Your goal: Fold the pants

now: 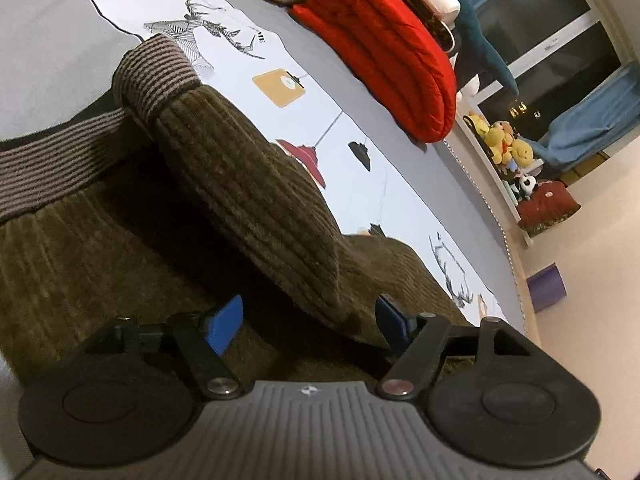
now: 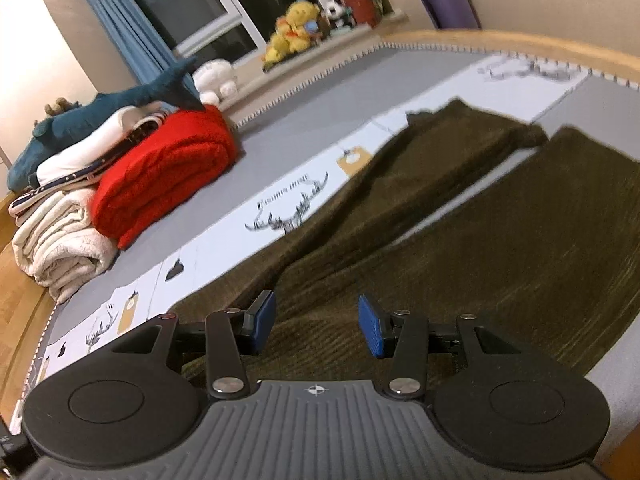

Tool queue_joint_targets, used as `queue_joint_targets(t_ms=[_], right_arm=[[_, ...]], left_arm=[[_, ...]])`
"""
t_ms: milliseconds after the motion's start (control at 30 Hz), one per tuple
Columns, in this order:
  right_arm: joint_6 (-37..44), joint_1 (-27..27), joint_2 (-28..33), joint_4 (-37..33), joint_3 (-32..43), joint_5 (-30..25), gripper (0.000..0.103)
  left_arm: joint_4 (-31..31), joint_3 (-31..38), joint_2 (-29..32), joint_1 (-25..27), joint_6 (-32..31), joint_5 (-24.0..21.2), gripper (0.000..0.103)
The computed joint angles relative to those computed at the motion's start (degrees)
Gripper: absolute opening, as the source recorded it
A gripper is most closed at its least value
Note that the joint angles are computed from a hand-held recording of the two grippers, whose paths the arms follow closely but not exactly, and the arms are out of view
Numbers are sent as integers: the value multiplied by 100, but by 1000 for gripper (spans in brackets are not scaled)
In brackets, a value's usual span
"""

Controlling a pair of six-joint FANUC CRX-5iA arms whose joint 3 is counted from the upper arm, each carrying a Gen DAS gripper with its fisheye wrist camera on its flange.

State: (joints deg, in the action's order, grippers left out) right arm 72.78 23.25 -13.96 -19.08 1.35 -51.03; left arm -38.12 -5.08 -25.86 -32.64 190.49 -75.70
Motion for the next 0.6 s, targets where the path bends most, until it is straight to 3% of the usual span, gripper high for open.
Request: queue_joint_targets(t_ms=[133,200,300,367,433,500,600], right_arm=[[-69,-157,484,-29,408,-172,49],[-206,-124,830,247,624,-56,41],[-761,-239,1561,317,1298,-73,37],[-1182,-274,2125,426,1855,-100,37],[-1398,-277,2730,541,2508,-266,38],[-1526,-284,3280,603,3164,-561,41],[-1803,-281,4034,670,4103,-953,44]], left_arm=[[-155,7,-6,101,-124,-63,77],[-157,-1,-20,179,-248,-104,77],[-137,-8,-23,299,-346,-266,76],[-56,-133,-123,446,-257,-175,68],[35,-239,-208,522,-302,-43,42],[-155,-101,-72,342,-490,-276,24],[-479,125,140,68,-700,-621,19]])
